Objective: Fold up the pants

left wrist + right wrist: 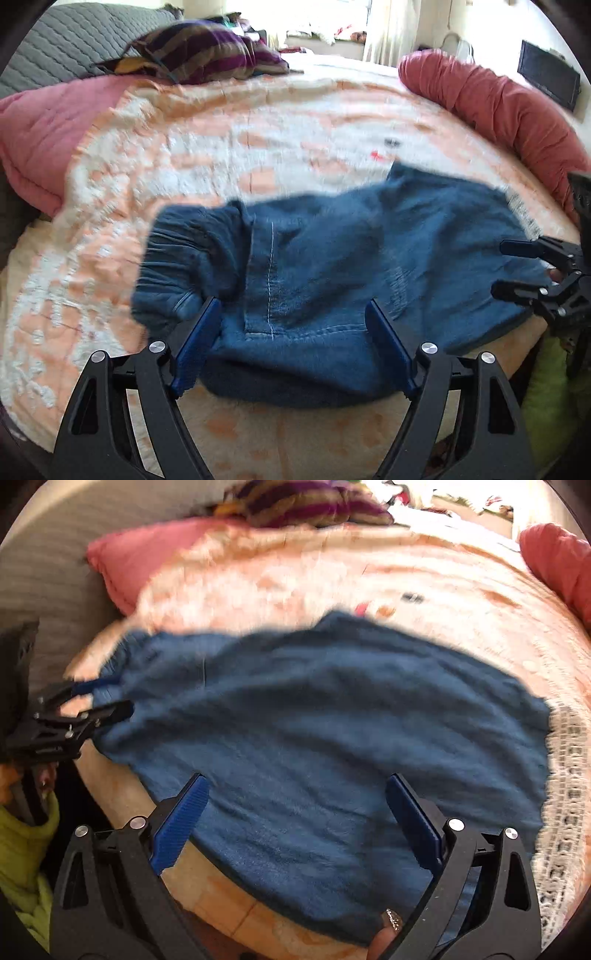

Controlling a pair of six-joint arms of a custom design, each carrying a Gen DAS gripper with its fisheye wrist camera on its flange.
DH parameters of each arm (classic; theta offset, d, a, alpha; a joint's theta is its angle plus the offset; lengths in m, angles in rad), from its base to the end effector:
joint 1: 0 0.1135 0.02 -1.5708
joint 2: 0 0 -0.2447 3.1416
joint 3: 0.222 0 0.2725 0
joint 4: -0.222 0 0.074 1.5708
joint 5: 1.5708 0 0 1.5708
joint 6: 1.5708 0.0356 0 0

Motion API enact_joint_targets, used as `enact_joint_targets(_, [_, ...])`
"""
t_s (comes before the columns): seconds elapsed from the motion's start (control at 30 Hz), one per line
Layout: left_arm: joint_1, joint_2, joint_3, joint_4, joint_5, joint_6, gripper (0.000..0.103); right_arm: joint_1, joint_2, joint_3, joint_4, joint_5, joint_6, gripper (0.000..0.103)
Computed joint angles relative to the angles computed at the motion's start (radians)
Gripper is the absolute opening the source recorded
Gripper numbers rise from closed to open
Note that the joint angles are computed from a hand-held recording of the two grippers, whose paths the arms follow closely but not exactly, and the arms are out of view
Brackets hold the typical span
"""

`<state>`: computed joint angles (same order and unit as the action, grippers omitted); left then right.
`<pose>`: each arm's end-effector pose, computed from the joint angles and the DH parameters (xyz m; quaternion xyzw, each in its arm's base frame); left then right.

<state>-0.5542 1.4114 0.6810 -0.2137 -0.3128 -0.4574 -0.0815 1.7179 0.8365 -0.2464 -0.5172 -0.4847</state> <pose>0.2459 -0.1393 0.1351 -0.0025 0.9409 -0.0179 0.3382 0.3166 -0.0082 0.0938 -0.2439 0.9128 0.1802 0.2736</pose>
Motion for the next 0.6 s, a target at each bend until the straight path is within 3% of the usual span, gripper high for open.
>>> enact_joint_targets(0.07, [-0.016,-0.065,-0.004,-0.031,-0.027,-0.006,0.080,-0.042,-0.034,-0.005,0.008,-0.024,0.012,0.091])
enact_joint_targets(0.23, [-0.035,-0.125,0.043,-0.078,-0.065,-0.019,0.093,-0.153,-0.088,0.013,-0.011,-0.083,0.020,0.094])
enact_joint_targets(0.6, [-0.047,0.230,0.290,-0.028,0.033,-0.010,0.097,-0.341,-0.089,0.057,-0.030,-0.089,-0.003,0.094])
